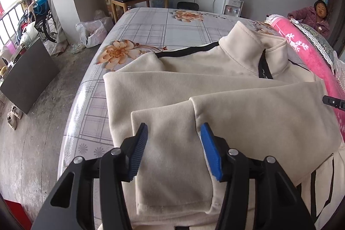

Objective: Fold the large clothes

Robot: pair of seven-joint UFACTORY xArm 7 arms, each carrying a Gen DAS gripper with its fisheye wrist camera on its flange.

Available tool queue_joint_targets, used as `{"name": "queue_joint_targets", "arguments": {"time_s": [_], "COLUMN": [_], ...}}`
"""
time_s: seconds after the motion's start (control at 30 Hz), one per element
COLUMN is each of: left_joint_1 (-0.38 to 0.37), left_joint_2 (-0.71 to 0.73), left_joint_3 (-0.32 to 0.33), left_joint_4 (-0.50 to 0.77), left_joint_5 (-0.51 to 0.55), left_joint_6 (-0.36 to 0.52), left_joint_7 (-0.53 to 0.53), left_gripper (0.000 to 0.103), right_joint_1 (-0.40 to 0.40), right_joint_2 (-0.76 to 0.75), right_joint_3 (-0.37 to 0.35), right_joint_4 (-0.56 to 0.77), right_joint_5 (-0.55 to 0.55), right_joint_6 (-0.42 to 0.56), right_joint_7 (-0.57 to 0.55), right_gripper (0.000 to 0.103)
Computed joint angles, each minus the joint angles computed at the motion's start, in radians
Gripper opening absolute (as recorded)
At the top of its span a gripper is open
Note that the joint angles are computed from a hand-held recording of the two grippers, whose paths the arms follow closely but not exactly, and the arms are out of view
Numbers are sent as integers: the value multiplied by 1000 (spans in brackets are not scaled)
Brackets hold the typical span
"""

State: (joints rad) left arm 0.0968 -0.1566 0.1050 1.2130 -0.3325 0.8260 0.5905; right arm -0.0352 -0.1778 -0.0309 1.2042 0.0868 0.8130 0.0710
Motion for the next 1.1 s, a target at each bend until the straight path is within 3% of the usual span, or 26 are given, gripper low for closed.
{"name": "queue_joint_targets", "arguments": {"time_s": [0.13, 0.27, 0.5, 0.73, 0.87, 1.1], "left_joint_1": [12, 18, 53, 96, 102, 98], "left_joint_2": [-109, -271, -566, -830, -862, -825], "left_joint_3": [27, 72, 118, 115, 135, 203], "left_joint_4": [-50, -155, -373, -604, -637, -565], "left_joint_5": [15, 33, 133, 253, 271, 229], "left_joint_6": [51, 128, 287, 230, 208, 294], "left_joint_7": [49, 121, 165, 188, 174, 147], "left_gripper": [66, 78, 80, 82, 85, 85], "right_joint_1": [17, 55, 107, 155, 170, 191], "right_joint_2": [-181, -383, -668, -808, -835, -877], "right_joint_3": [4, 9, 84, 161, 182, 163], "right_joint_4": [-120, -259, -474, -598, -642, -683], "right_joint_5": [0, 22, 32, -8, -48, -53], "right_joint_6": [5, 72, 235, 275, 248, 215], "right_joint_7": [-52, -91, -11, 92, 129, 156], "right_gripper": [69, 79, 84, 92, 95, 95]}}
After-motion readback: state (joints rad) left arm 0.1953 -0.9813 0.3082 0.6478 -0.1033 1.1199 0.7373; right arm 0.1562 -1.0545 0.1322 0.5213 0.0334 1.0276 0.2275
